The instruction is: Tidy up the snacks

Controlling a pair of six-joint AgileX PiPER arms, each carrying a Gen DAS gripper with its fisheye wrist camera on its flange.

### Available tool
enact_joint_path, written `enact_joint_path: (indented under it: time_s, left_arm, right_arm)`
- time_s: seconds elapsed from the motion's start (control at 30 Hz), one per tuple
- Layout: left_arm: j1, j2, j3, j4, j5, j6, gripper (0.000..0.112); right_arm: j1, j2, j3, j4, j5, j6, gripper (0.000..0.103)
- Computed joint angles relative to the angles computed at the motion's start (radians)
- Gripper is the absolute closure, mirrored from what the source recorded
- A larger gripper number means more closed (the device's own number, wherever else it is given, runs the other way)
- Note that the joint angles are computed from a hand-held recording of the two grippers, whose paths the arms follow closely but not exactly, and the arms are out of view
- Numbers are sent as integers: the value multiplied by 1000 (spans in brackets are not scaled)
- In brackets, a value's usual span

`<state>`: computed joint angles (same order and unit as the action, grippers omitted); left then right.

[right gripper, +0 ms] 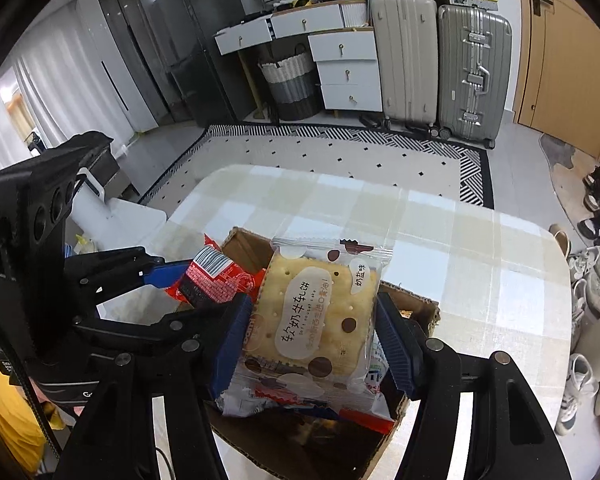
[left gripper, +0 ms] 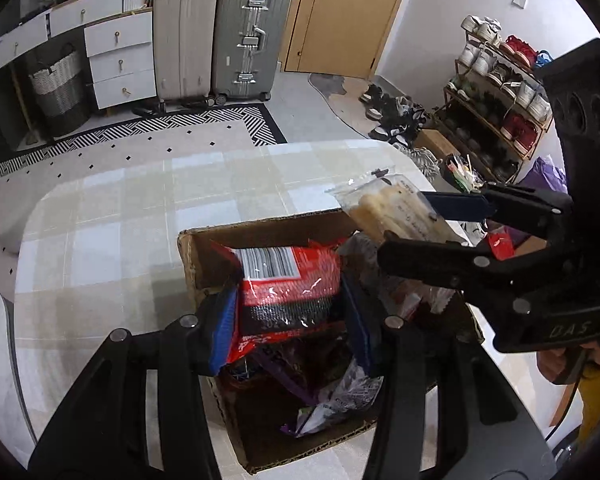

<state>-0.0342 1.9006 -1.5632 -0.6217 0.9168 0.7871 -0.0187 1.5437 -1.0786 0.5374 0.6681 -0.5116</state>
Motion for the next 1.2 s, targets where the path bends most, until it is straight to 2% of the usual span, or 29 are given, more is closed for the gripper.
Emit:
enact_joint_path:
  time_s: [0.17, 0.3, 0.33, 0.47, 0.57, 0.83, 0.97, 1.07, 1.2]
  left_arm:
    - [6, -33, 43, 5, -17, 32, 65]
    - [36, -44, 33, 3, 6, 41, 60]
    - [55, -83, 69, -4, 11, 61, 60]
    - [97, -112, 78, -25, 41, 99, 59]
    - [125, -133, 86, -42, 50, 121, 59]
    - [215, -244, 141, -91, 99, 155, 56]
    - [266, -355, 206, -126, 100, 181, 48]
    - [322, -450, 255, -161, 112, 219, 32]
    - [463, -551, 279, -271, 208, 263, 29]
  right_arm:
    - [-1, 10, -14, -13, 32, -2, 40]
    - [19, 2, -17, -49, 45, 22, 40]
    - [21, -5, -13, -61, 37, 36, 40]
    - [7, -11, -13, -29, 59, 20, 40]
    - [12, -41, 10, -31, 42, 22, 40]
    - [-32, -183, 53, 39, 65, 0, 40]
    - [-54, -274, 65, 57, 94, 5, 40]
    - [-76, -367, 80, 79, 117, 8, 40]
    - [-86, -492, 94, 92, 145, 17, 37]
